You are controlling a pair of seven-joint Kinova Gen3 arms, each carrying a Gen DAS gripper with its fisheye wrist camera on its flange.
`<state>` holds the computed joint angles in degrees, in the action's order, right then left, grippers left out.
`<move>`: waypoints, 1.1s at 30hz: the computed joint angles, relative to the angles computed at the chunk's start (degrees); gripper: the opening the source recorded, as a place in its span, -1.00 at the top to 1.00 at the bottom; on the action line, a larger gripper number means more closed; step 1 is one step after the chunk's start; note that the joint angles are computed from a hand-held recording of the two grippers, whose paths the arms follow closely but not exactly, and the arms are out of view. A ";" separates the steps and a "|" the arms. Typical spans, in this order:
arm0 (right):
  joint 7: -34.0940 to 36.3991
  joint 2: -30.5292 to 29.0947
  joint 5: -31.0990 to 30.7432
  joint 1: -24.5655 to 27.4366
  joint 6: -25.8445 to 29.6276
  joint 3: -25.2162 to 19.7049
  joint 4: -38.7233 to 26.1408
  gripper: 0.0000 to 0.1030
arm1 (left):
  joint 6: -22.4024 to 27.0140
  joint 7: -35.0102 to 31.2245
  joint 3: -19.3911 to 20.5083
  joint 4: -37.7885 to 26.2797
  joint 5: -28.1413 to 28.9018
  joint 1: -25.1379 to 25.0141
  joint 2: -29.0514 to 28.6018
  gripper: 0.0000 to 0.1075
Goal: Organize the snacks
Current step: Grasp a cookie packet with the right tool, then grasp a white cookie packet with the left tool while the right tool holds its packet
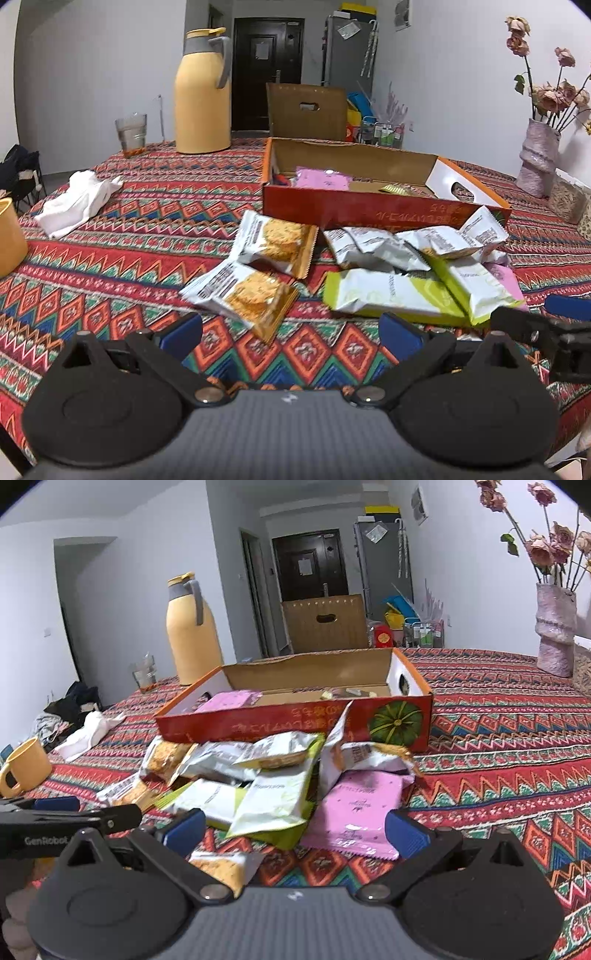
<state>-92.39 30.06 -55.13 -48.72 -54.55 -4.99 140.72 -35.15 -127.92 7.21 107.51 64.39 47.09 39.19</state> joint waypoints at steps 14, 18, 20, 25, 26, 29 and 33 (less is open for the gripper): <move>4.77 0.21 -0.67 -1.62 7.17 -0.18 -4.00 -0.78 | 0.25 8.32 -0.64 5.56 -5.54 -0.98 -2.10 -0.92; 5.72 0.63 -0.14 -1.84 8.16 0.07 -4.78 -0.46 | 1.17 9.96 -1.39 6.00 -7.18 -0.86 -2.19 -0.92; 7.10 0.70 -0.30 -2.02 8.90 0.51 -5.31 -0.32 | 1.63 10.54 -1.76 6.10 -7.84 -0.71 -2.21 -0.92; 8.34 0.52 1.16 -0.55 12.53 0.86 -6.44 -0.03 | 1.99 11.58 -2.66 6.32 -8.54 -0.14 -2.32 -0.92; 8.30 0.57 1.22 -0.81 12.39 0.99 -6.35 -0.02 | 2.17 11.63 -2.79 6.28 -8.51 -0.09 -2.33 -0.92; 7.96 0.49 1.85 -0.96 12.32 1.17 -6.15 0.01 | 2.58 11.64 -3.13 6.14 -8.50 0.05 -2.35 -0.92; 6.85 0.46 2.52 -1.60 10.31 1.07 -5.20 0.05 | 2.61 11.78 -3.37 6.08 -8.61 0.25 -2.37 -0.92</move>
<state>-85.54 30.52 -52.61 -50.33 -44.24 -3.92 135.52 -32.54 -116.14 3.84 113.59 55.78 47.33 36.83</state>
